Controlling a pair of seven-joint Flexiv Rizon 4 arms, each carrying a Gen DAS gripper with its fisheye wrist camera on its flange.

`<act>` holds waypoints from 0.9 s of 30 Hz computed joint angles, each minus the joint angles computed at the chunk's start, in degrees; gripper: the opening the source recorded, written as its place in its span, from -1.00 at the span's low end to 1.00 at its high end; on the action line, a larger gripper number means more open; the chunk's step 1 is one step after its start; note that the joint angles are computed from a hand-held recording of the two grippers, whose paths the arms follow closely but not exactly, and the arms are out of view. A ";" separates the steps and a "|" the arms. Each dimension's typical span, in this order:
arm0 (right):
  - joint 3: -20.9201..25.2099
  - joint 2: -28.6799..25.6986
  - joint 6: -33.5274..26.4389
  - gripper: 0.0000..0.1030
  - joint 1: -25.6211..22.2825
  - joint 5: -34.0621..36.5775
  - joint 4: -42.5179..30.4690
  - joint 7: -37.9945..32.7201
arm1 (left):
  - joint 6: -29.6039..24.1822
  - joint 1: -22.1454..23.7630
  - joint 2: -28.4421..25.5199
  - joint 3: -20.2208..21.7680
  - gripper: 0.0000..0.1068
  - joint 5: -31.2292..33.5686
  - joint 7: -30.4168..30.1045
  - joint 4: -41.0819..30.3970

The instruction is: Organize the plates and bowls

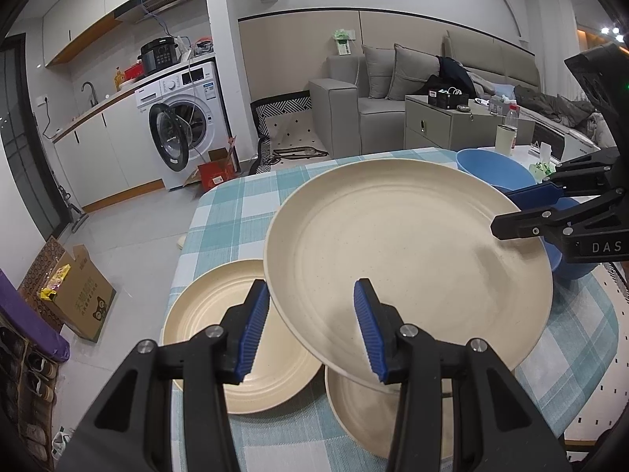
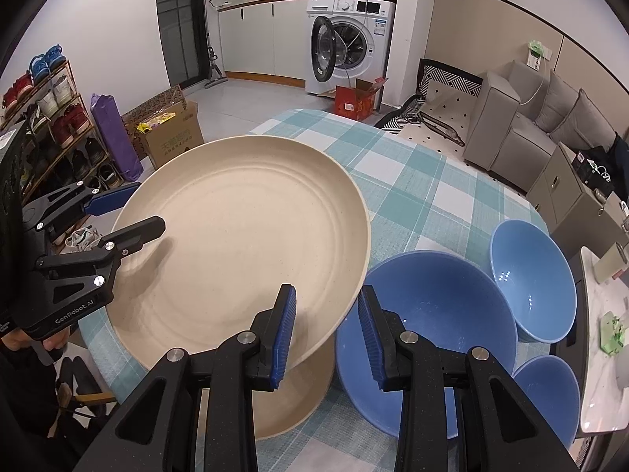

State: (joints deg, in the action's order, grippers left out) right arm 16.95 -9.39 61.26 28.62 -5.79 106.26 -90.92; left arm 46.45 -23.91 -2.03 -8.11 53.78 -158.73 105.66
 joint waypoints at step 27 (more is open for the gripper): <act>0.98 2.27 3.91 -0.35 -0.36 3.15 5.94 -0.90 | -0.62 -0.79 1.35 -1.73 -0.18 0.58 -2.58 2.39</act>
State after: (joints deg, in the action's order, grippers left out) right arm 17.93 -7.12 65.16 28.27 -2.64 112.19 -91.82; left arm 45.83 -24.69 -0.68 -9.84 54.37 -161.31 108.05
